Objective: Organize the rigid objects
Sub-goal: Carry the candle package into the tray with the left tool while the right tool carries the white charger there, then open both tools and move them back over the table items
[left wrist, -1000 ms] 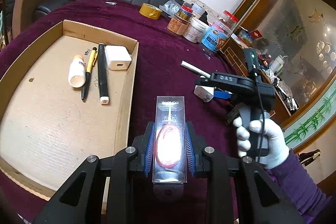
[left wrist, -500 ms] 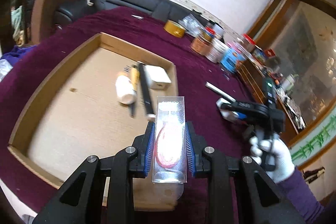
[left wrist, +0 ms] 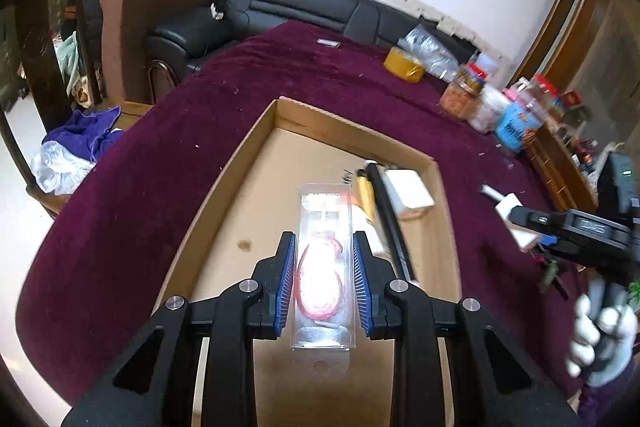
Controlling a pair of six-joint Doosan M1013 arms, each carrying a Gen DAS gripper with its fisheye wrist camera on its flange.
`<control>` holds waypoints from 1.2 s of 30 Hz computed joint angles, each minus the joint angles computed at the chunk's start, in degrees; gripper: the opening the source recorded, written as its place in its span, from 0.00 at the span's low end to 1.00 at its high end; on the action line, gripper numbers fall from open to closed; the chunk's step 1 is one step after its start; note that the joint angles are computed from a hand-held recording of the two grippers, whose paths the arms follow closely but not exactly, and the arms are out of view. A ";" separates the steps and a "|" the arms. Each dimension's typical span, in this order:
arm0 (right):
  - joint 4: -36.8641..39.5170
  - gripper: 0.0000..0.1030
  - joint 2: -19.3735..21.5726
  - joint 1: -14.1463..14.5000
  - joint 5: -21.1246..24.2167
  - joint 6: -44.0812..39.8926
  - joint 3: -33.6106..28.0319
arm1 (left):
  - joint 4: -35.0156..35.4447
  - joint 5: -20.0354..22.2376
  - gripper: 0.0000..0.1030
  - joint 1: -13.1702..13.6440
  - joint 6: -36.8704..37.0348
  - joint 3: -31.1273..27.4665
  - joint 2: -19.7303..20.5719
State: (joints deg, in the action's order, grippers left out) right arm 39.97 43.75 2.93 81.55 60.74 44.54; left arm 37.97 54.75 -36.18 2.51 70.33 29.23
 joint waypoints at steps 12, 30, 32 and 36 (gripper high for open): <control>-3.34 0.46 1.90 7.66 2.31 -2.57 -3.41 | -11.24 1.33 0.23 4.29 8.01 -3.77 3.67; -6.51 0.48 2.73 10.73 -2.97 -4.80 -4.42 | -10.81 -8.21 0.41 4.77 1.40 2.53 0.23; -4.54 0.48 1.48 9.65 -4.18 -5.50 -3.23 | -10.30 -8.47 0.42 4.69 1.01 2.86 -0.01; -0.76 0.55 -2.95 6.14 -9.10 -9.86 2.74 | -3.10 -11.19 0.45 3.47 -6.27 5.26 -1.84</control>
